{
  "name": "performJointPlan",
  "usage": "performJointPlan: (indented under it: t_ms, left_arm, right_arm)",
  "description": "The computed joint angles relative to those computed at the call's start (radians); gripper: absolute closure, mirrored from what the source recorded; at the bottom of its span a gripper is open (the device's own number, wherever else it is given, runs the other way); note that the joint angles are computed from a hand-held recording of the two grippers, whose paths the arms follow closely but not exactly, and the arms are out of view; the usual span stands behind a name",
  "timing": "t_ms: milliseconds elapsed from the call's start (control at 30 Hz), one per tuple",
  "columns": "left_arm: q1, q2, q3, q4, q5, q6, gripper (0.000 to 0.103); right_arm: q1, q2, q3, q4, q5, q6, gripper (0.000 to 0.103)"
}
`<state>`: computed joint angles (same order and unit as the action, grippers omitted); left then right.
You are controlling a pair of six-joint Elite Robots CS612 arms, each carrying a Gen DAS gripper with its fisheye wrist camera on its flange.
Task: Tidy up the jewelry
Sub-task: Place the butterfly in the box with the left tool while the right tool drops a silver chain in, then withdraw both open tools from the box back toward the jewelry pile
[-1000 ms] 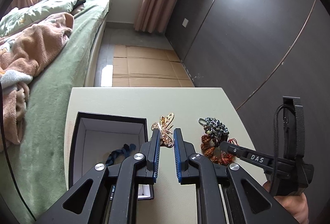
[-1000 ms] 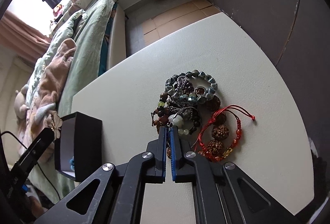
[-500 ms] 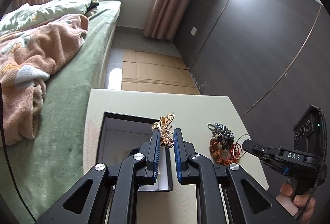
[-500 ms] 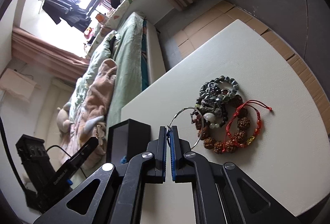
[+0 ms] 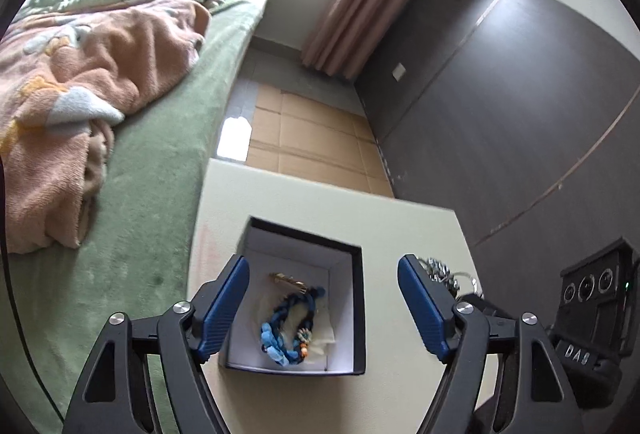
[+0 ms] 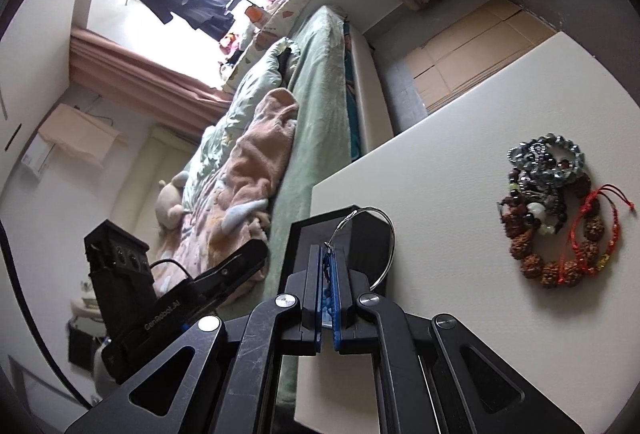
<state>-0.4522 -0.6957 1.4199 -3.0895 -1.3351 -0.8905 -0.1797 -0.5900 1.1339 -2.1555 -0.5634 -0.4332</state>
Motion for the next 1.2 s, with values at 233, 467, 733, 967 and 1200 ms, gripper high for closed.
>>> performJointPlan:
  t_ms: [233, 467, 733, 967, 1200]
  left_arm:
    - [0.01, -0.016, 0.027, 0.004, 0.021, -0.042, 0.025]
    - [0.009, -0.029, 0.044, 0.01, 0.063, -0.043, 0.025]
    - [0.001, -0.024, 0.036, 0.009, 0.08, -0.03, 0.011]
    - [-0.01, -0.016, 0.018, 0.021, 0.074, 0.004, 0.008]
    - [-0.027, -0.008, 0.001, 0.012, 0.072, 0.037, 0.007]
  right_arm:
    - [0.032, -0.008, 0.008, 0.05, 0.024, -0.089, 0.098]
    - [0.069, -0.016, 0.019, 0.03, -0.042, -0.132, 0.098]
    - [0.053, -0.026, 0.034, -0.043, -0.149, -0.059, 0.026]
    - [0.023, -0.037, 0.058, -0.154, -0.177, 0.045, 0.015]
    - [0.002, -0.046, 0.077, -0.216, -0.199, 0.095, 0.008]
